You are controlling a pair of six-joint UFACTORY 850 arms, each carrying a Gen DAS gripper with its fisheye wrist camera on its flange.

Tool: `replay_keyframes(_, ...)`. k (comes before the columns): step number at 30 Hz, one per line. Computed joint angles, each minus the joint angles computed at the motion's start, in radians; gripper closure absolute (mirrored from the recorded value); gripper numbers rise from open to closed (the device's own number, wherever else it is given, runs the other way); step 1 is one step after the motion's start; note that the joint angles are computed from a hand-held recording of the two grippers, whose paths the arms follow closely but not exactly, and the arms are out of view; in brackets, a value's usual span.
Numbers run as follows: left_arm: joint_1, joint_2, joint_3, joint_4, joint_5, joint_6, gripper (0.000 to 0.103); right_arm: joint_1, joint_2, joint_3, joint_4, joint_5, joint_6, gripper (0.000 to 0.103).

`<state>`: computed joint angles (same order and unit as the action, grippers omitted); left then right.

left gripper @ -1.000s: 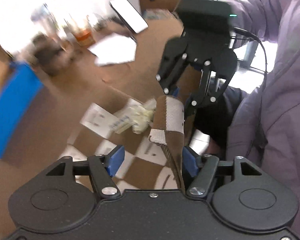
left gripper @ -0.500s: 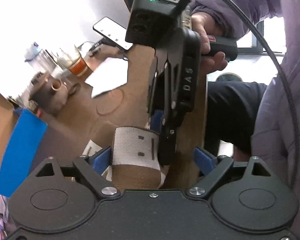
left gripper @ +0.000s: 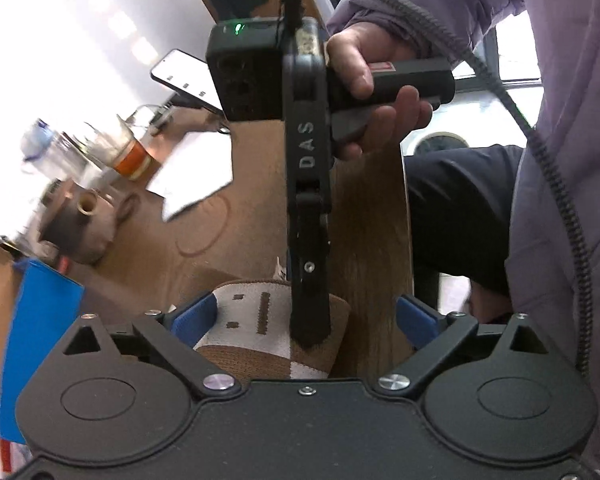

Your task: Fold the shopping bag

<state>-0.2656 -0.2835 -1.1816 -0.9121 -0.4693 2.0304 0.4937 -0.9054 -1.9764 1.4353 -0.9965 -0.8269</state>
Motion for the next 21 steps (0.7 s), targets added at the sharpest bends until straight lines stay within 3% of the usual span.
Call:
replay_keyframes(4,0.016,-0.069,-0.079,0.094,-0.06,-0.107,0.007,0.023,0.066,0.056,-0.04,0.12,-0.121,0.081)
replay_keyframes(8,0.024,-0.116,-0.139,0.139,-0.103,-0.191,0.007,0.073,0.225,0.215,-0.113,0.374,-0.289,0.07)
replay_keyframes(12,0.04,-0.156,-0.19,0.151,-0.17,-0.199,0.002,0.121,0.345,0.361,-0.033,0.597,-0.505,0.066)
replay_keyframes(16,0.047,-0.182,-0.232,0.165,-0.232,-0.207,0.002,0.179,0.404,0.429,-0.001,0.789,-0.872,0.063)
replay_keyframes(21,0.043,-0.183,-0.222,0.13,-0.217,-0.148,0.001,0.212,0.402,0.418,0.058,0.821,-1.285,0.054)
